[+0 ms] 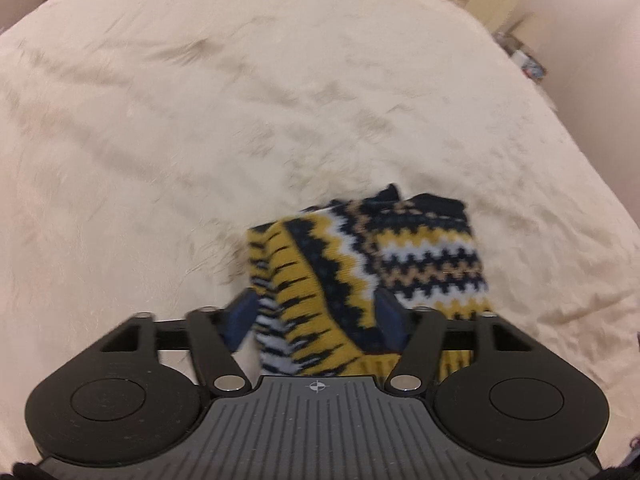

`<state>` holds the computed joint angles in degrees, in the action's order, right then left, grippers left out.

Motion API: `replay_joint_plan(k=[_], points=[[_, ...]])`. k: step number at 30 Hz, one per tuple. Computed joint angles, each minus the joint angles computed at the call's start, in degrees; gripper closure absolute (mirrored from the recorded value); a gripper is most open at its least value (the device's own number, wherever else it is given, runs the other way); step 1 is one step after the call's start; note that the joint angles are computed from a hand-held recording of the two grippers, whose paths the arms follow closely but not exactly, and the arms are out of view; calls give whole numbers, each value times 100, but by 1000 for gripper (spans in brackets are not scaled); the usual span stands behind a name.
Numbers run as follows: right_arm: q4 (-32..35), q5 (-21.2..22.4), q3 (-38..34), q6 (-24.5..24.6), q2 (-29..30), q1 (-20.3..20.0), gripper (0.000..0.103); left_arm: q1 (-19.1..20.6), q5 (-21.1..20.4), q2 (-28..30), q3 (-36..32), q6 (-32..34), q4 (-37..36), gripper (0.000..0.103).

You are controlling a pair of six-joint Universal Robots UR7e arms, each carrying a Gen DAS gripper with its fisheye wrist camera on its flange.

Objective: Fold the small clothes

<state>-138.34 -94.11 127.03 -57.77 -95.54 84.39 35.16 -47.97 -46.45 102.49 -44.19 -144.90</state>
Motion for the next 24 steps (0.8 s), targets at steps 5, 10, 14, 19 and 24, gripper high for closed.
replay_joint_plan(k=[5,10,14,19,24], points=[[245,408,-89,183,-401,-244,25,-155,-69,172,-121,319,-168,28],[78,208,-219,521,-483,-380,23,-191,-266,446,-276,382,-98,26],[-77,-160,-364,806,-435,-486,23,-174,-281,544,-196,146,7,26],[-284,-340,-537,1090,-283,-669,23,-118,-172,479,-30,-237,510,26],[-366,-307,-945,1530,69,-790,22,21,-413,296,179,-927,579,19]])
